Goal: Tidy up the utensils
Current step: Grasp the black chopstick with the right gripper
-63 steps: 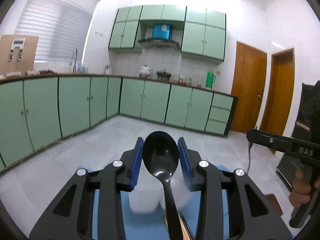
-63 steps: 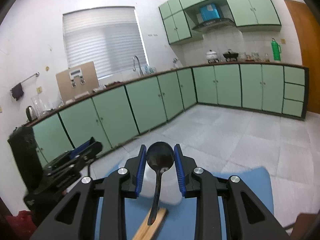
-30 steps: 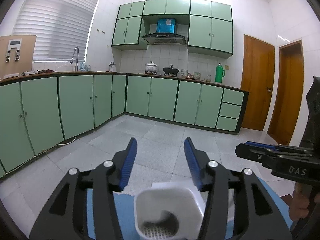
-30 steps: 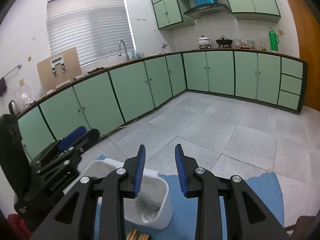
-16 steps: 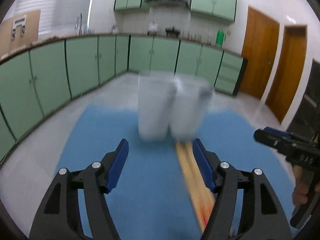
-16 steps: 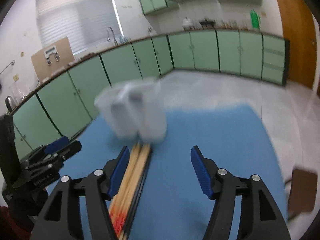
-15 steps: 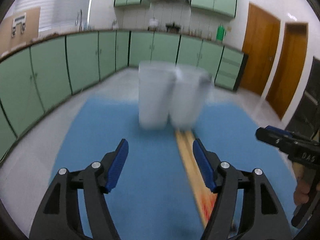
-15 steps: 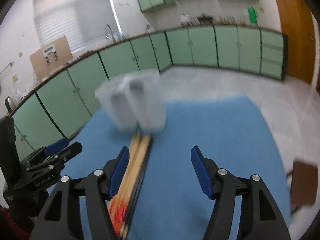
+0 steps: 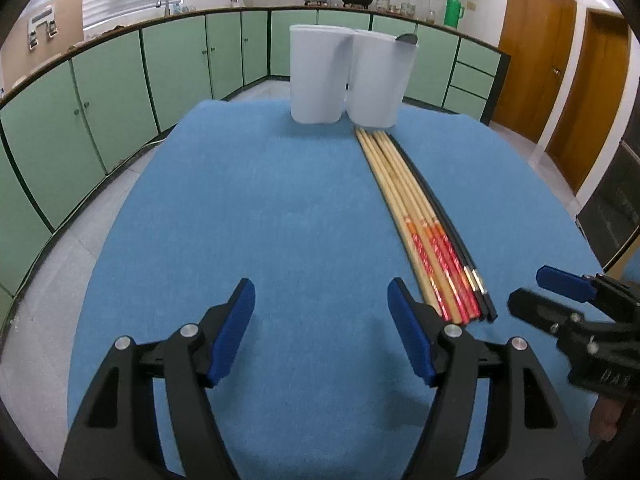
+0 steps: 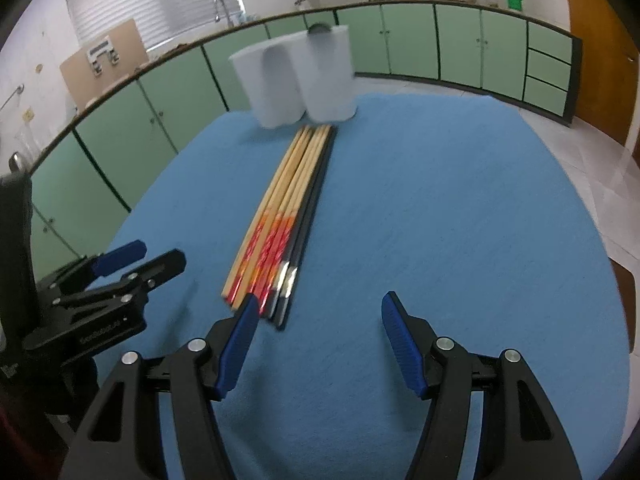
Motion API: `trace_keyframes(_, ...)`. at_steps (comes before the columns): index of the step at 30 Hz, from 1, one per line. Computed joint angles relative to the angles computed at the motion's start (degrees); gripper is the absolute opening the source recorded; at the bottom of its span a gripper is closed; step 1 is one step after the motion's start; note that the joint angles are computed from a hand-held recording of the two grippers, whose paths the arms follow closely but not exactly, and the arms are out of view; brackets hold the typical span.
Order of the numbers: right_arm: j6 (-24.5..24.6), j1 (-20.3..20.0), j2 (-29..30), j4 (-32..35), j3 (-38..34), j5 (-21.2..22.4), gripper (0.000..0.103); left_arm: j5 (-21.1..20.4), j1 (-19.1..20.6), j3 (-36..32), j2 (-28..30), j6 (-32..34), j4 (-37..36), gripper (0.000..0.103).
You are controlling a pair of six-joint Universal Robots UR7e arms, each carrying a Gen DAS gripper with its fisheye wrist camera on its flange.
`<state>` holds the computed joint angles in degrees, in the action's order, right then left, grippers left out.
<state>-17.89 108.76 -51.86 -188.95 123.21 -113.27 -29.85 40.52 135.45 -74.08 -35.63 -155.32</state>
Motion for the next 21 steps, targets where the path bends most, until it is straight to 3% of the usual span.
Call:
trace_keyframes(7,-4.19,2.13,4.01,-3.75,-1.09,-7.02,0.06,-0.39,0.37,0.31,-0.85,-0.67,1.73,0.071)
trace_keyframes(11,-2.67,1.98,3.95,-5.42,-1.06,-9.23,0.06,-0.61,0.29,-0.11,-0.36,-1.12,2.18,0.071)
trace_keyframes(15,-2.07,1.24,2.75,-4.73,-0.75,-7.17,0.057,-0.56,0.18,-0.49,0.27,-0.57,2.35,0.072)
trace_keyframes(17,-2.31,1.12,2.61,-4.71,-0.3,-5.74,0.05,-0.77,0.06,-0.33,0.12,-0.6,2.69,0.072)
trace_keyframes(19,-2.61,1.2,3.06,-4.05,-0.64,-4.53,0.032,-1.22,-0.02,-0.47,0.32,-0.43,2.71,0.072)
trace_keyframes(21,-3.11,1.38,3.86,-3.72,-1.13,-4.47,0.021,-1.79,-0.17,-0.41,0.52,-0.2,2.59,0.072)
